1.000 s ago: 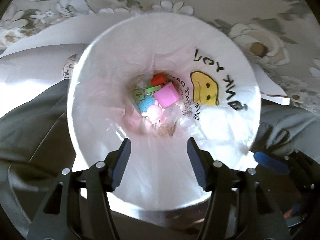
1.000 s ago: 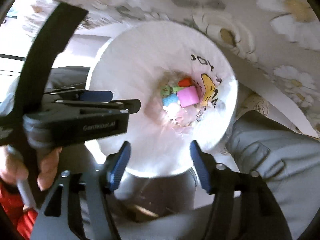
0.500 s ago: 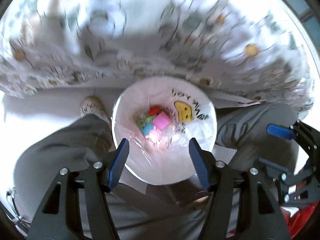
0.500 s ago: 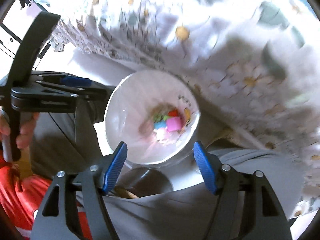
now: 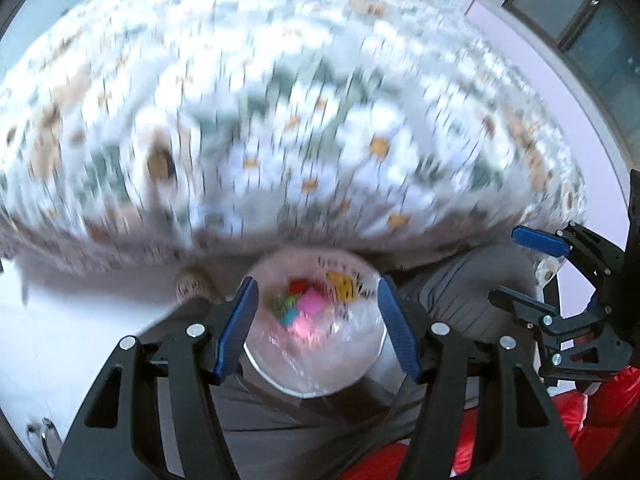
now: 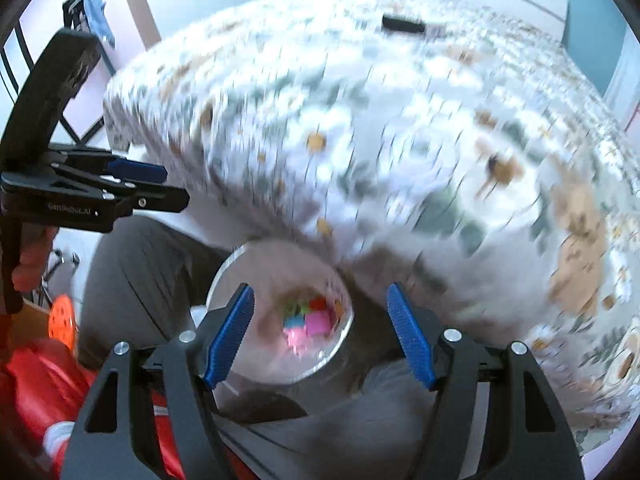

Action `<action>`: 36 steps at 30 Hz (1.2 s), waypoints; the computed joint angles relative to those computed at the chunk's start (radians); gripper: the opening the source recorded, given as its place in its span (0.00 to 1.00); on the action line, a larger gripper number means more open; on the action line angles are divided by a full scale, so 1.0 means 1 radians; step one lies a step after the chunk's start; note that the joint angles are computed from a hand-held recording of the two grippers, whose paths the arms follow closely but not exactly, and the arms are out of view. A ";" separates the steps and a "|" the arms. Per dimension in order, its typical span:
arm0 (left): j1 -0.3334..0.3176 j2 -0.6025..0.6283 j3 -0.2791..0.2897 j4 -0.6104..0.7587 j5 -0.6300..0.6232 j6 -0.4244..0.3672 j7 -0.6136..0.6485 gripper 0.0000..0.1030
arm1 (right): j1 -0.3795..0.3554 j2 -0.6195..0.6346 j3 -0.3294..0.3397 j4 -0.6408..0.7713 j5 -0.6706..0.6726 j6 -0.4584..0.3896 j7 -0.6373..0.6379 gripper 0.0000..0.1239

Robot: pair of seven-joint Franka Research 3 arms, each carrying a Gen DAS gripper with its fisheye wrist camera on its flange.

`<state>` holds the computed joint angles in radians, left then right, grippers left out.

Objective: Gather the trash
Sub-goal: 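Move both tools back over the bed toward the black cylinder and white box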

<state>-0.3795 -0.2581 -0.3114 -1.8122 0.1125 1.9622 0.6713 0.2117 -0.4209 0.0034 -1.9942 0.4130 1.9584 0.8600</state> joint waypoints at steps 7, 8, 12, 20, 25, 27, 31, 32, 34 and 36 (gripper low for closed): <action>0.016 0.055 -0.004 0.127 0.074 -0.034 0.031 0.60 | 0.006 0.042 -0.016 0.108 0.052 0.009 0.003 0.58; 0.017 0.063 -0.006 0.144 0.085 -0.043 0.036 0.60 | 0.006 0.048 -0.015 0.127 0.053 0.008 0.007 0.58; 0.024 0.097 -0.005 0.203 0.135 -0.049 0.063 0.60 | 0.004 0.088 -0.014 0.196 0.063 0.023 0.021 0.58; 0.032 0.201 0.004 0.360 0.199 -0.111 0.157 0.65 | -0.008 0.201 -0.011 0.357 0.061 0.046 0.054 0.59; 0.034 0.263 0.024 0.447 0.212 -0.109 0.203 0.71 | -0.014 0.287 -0.005 0.470 0.053 0.052 0.070 0.60; 0.037 0.293 0.033 0.489 0.209 -0.110 0.223 0.72 | -0.016 0.337 0.001 0.536 0.042 0.044 0.088 0.60; 0.045 0.357 0.052 0.574 0.205 -0.104 0.273 0.72 | -0.019 0.424 0.012 0.648 0.022 0.025 0.117 0.60; 0.047 0.380 0.057 0.604 0.202 -0.104 0.294 0.72 | -0.020 0.453 0.015 0.687 0.015 0.015 0.125 0.60; 0.047 0.420 0.066 0.657 0.209 -0.106 0.327 0.72 | -0.019 0.512 0.023 0.770 -0.002 -0.003 0.131 0.60; 0.049 0.470 0.077 0.723 0.211 -0.107 0.372 0.72 | -0.017 0.566 0.030 0.845 -0.024 -0.013 0.141 0.62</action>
<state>-0.3308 0.2121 -0.2343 -1.0889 0.3236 1.8551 1.0432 0.1949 0.1451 0.0337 -1.1491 0.3889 1.9454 1.0013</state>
